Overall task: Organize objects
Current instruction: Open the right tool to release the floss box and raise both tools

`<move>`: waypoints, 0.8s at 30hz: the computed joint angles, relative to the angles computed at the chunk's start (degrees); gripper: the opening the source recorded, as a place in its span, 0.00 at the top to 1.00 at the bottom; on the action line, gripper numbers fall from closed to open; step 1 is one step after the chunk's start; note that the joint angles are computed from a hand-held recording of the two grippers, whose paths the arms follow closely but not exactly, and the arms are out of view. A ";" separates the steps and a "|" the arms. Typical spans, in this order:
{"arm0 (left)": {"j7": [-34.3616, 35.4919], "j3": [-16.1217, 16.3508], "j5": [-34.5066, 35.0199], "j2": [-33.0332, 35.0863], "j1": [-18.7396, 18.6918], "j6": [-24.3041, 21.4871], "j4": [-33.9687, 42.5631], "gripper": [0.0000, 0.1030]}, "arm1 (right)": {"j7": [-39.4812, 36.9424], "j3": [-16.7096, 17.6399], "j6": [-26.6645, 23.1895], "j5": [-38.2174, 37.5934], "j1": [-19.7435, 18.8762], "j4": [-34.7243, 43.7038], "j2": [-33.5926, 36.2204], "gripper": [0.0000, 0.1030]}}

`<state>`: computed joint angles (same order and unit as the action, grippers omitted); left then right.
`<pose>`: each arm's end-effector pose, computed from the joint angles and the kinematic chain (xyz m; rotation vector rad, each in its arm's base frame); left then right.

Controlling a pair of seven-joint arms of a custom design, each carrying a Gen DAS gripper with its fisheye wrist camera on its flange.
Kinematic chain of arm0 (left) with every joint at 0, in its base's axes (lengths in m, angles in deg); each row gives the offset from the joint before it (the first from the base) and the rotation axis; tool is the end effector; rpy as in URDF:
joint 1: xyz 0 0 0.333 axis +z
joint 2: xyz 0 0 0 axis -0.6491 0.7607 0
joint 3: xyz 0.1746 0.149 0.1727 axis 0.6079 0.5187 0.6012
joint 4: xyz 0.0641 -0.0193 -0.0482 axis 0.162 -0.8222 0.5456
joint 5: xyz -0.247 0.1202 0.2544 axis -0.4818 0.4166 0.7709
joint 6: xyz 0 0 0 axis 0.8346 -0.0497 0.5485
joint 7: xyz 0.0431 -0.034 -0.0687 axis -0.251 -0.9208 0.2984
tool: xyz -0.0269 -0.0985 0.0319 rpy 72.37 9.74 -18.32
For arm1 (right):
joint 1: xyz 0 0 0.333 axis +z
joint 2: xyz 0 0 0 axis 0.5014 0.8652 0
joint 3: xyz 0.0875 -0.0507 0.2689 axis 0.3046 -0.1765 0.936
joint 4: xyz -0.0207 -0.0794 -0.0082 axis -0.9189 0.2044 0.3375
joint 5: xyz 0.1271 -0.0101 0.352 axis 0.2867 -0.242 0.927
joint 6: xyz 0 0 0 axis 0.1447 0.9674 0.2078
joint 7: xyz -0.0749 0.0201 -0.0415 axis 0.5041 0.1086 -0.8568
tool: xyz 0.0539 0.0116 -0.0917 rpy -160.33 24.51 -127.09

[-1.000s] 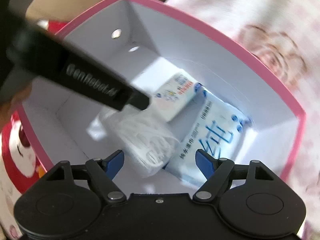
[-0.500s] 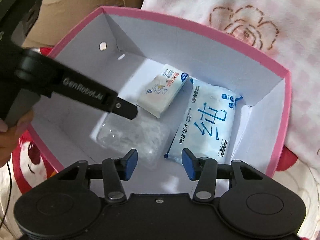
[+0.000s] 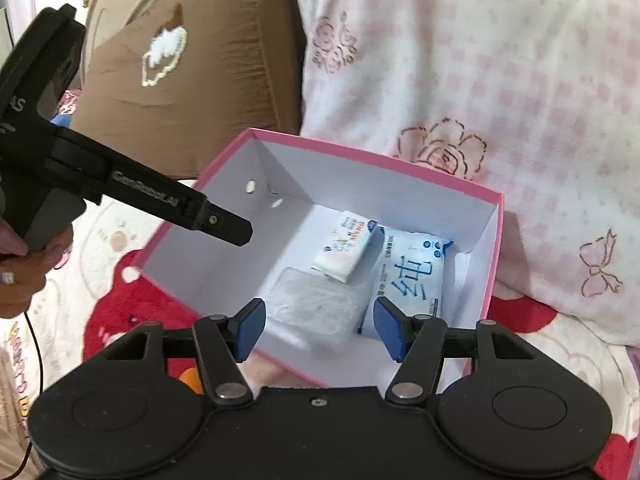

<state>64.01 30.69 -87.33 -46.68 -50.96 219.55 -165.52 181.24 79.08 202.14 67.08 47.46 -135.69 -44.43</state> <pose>0.5651 -0.2421 0.5449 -1.5249 2.5680 -0.9628 0.4185 0.1904 0.5141 -1.8394 1.7246 -0.5587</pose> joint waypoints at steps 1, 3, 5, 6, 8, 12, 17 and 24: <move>-0.10 0.12 0.09 -0.79 0.13 -0.65 -0.29 0.44 | 0.65 0.34 0.14 0.00 -0.01 -0.37 -0.68 0.37; -0.03 0.45 -0.47 -2.38 0.57 -2.89 -0.47 0.41 | 2.10 1.28 -0.33 -0.75 -0.34 -0.80 -1.82 0.37; 1.25 0.74 -1.61 -4.50 0.91 -3.50 -1.68 0.40 | 3.54 2.00 -0.92 -1.24 -0.33 -1.38 -3.31 0.37; 1.88 0.95 -2.05 -5.87 1.04 -3.35 -2.62 0.39 | 4.27 2.36 -1.03 -1.63 -0.39 -1.61 -3.77 0.37; 3.70 1.48 -2.53 -8.19 1.26 -4.29 -3.67 0.36 | 6.03 3.37 -1.67 -2.70 -0.62 -2.06 -5.30 0.36; 6.38 2.47 -3.03 -12.30 1.45 -6.47 -5.10 0.32 | 8.88 4.40 -8.31 -2.27 0.46 -0.32 -8.19 0.32; 8.72 3.69 -4.51 -16.25 1.42 -8.86 -7.05 0.25 | 10.47 5.00 -12.36 -1.99 2.15 1.23 -10.59 0.28; 10.37 5.17 -5.75 -20.58 1.66 -11.98 -10.99 0.12 | 17.28 7.74 -14.38 -3.45 2.56 0.00 -14.36 0.11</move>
<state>74.38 35.86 -93.08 -67.26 -49.30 207.57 -176.51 198.52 86.82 187.76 63.63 50.02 -135.69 -58.78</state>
